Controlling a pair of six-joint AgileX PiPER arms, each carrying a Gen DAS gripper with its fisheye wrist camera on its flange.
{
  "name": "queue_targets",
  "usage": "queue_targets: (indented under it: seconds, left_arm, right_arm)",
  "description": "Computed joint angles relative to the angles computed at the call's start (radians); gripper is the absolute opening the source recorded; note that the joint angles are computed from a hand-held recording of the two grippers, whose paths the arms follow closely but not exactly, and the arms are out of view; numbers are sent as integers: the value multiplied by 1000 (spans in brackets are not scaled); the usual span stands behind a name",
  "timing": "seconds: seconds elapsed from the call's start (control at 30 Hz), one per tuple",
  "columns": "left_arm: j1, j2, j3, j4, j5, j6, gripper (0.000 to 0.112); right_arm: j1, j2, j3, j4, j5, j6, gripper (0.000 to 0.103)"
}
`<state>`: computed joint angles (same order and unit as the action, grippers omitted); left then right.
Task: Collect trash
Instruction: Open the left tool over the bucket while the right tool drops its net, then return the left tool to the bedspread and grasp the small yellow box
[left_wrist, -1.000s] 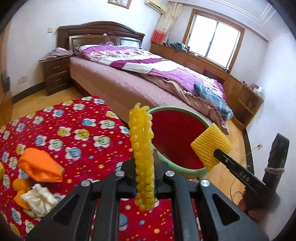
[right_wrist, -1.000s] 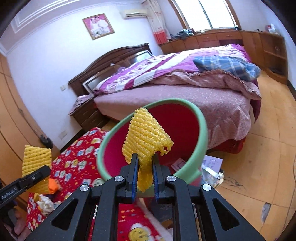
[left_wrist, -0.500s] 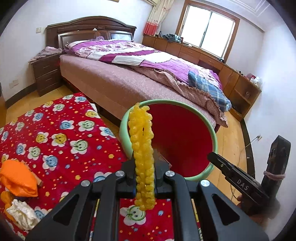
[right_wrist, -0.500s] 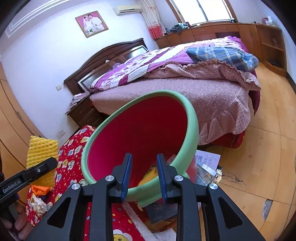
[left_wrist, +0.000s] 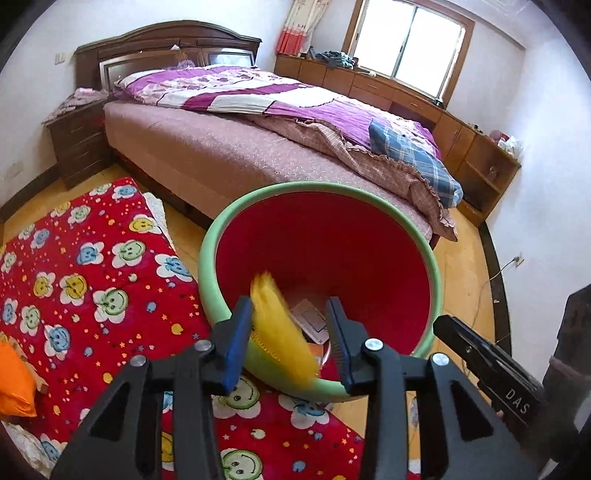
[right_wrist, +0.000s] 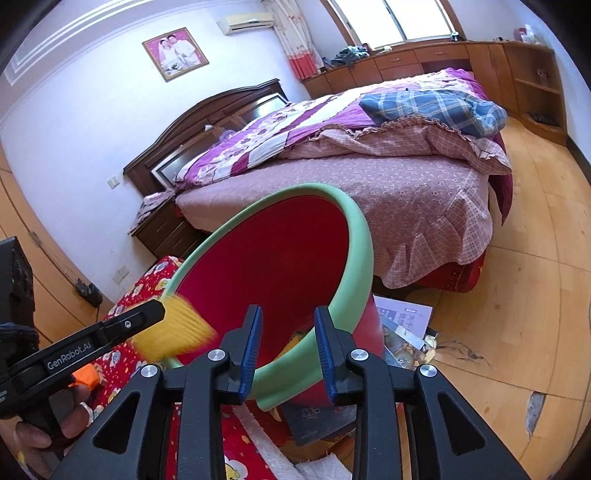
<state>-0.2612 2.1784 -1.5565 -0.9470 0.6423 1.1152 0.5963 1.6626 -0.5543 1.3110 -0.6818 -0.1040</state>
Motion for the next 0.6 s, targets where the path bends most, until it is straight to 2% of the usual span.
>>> queue_targets:
  seconds: [0.07, 0.23, 0.3, 0.37, 0.6]
  left_arm:
    - [5, 4, -7, 11, 16, -22, 40]
    - [23, -16, 10, 6, 32, -28, 40]
    - [35, -34, 31, -7, 29, -12, 40]
    - [52, -58, 64, -19, 21, 5, 40]
    - [119, -121, 148, -34, 10, 39, 40]
  right_arm:
    - [3, -1, 2, 6, -1, 3, 38]
    - [6, -4, -3, 20, 7, -11, 40]
    - [14, -9, -8, 35, 3, -31, 41]
    - [27, -14, -17, 61, 1, -67, 49]
    - [78, -17, -61, 140, -9, -172, 56]
